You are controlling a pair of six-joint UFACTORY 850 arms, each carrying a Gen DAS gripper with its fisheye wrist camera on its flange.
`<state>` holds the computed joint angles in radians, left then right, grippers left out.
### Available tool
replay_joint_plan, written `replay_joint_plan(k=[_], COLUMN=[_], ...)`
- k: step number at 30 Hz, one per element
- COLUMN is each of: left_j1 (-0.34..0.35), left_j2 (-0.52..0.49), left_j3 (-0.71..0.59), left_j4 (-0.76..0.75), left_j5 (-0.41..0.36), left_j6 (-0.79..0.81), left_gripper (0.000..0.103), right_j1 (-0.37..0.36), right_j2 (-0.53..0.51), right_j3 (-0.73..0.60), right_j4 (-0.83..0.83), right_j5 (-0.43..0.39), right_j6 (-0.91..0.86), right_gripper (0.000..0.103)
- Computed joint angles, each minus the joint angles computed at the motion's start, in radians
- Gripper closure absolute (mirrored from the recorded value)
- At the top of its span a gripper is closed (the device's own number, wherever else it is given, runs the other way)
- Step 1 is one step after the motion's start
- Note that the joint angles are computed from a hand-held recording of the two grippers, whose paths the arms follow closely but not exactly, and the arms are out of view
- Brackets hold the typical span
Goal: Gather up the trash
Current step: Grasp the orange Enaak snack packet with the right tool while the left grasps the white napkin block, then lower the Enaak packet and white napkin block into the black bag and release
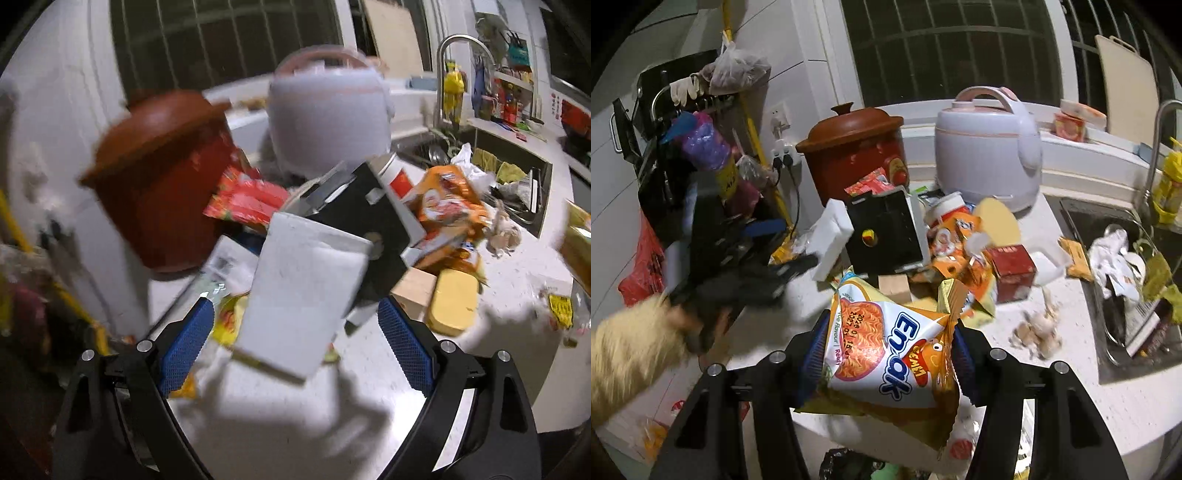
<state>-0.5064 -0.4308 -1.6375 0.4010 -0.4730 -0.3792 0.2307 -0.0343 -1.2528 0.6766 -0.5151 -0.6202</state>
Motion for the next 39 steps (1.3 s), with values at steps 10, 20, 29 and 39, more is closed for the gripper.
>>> replay_joint_plan(k=[10, 20, 29, 39], left_j1=[0.042, -0.036, -0.192, -0.301], left_j2=[-0.044, 0.303, 0.499, 0.219], left_j3=[-0.053, 0.286, 0.582, 0.73], left_j4=[-0.275, -0.149, -0.507, -0.763], left_j5=[-0.03, 0.121, -0.035, 0.103], left_j6=[0.21, 0.033, 0.056, -0.09], left_gripper=[0.045, 0.045, 0.045, 0.044], right_j1=[-0.014, -0.032, 0.011, 0.088], right_j2=[0.024, 0.036, 0.099, 0.01], right_j3=[0.035, 0.018, 0.136, 0.398], right_j4=[0.027, 0.139, 0.023, -0.17], right_j5=[-0.013, -0.114, -0.263, -0.18], right_j6=[-0.011, -0.18, -0.208, -0.173], right_gripper=[0.045, 0.045, 0.045, 0.045])
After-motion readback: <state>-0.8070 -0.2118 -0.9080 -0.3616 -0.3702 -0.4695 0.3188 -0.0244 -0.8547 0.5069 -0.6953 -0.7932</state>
